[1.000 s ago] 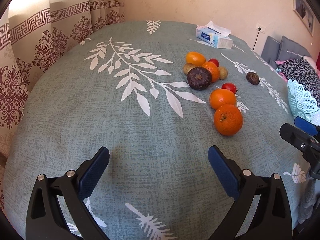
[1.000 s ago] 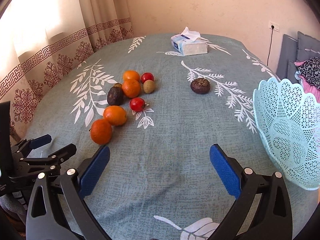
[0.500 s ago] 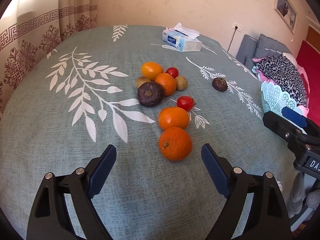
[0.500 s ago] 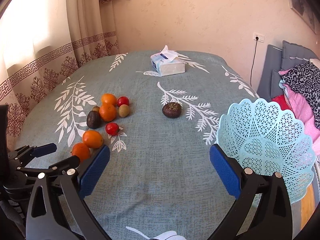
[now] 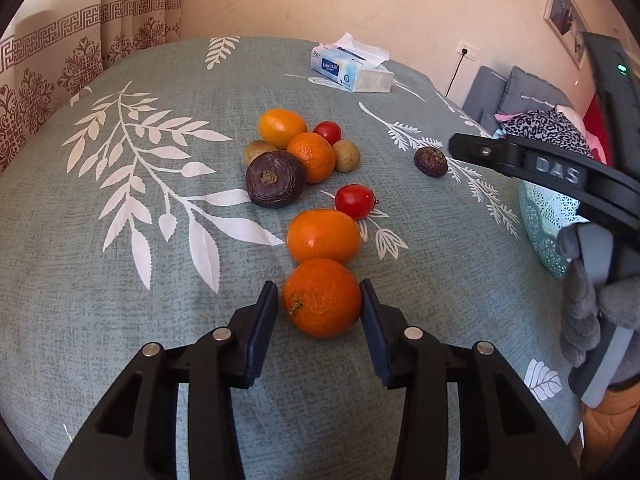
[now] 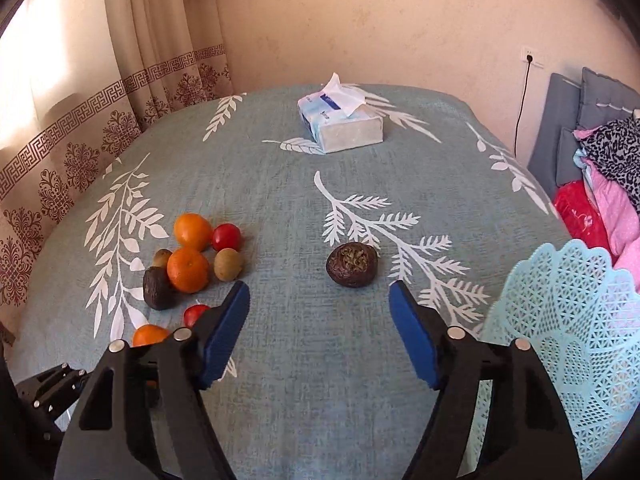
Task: Organize fruits
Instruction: 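Grasp a large orange with the left tool while the right tool grasps the brown round fruit, then carry the orange into the blue basket and release with left while right drops the brown fruit there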
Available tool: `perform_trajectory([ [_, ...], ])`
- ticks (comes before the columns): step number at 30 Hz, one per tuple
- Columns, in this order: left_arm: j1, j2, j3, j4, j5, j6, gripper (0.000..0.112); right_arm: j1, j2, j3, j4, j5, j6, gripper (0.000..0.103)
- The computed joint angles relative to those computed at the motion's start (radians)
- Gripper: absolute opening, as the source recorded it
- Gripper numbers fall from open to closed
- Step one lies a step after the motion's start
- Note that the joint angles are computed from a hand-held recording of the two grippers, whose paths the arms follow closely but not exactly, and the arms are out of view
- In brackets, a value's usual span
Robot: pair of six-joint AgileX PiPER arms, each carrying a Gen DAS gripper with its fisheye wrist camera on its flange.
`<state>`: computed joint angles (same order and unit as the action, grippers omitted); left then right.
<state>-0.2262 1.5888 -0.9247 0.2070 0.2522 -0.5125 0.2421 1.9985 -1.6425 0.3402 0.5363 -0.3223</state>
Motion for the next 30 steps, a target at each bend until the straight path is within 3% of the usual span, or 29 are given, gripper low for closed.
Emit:
perform_trajectory([
  [3, -0.015, -0.017, 0.023, 0.111, -0.015, -0.110, 0.038, 0.017, 0.087, -0.126, -0.096, 0.058, 0.100, 0.060],
  [12, 0.013, -0.041, 0.055, -0.019, -0.057, 0.000, 0.037, 0.042, 0.292, -0.450, -0.277, 0.225, 0.278, 0.049],
  [16, 0.016, -0.045, 0.059, -0.024, -0.063, -0.002, 0.037, 0.050, 0.312, -0.466, -0.343, 0.213, 0.328, 0.045],
  [19, 0.009, -0.047, 0.061, 0.048, -0.060, -0.079, 0.037, 0.057, 0.305, -0.440, -0.388, 0.183, 0.347, 0.039],
  [25, -0.004, -0.061, 0.074, 0.162, -0.061, -0.192, 0.038, 0.045, 0.294, -0.423, -0.349, 0.164, 0.324, 0.037],
  [30, 0.005, -0.072, 0.080, 0.121, -0.061, -0.159, 0.037, 0.038, 0.171, -0.252, -0.240, 0.068, 0.226, 0.037],
])
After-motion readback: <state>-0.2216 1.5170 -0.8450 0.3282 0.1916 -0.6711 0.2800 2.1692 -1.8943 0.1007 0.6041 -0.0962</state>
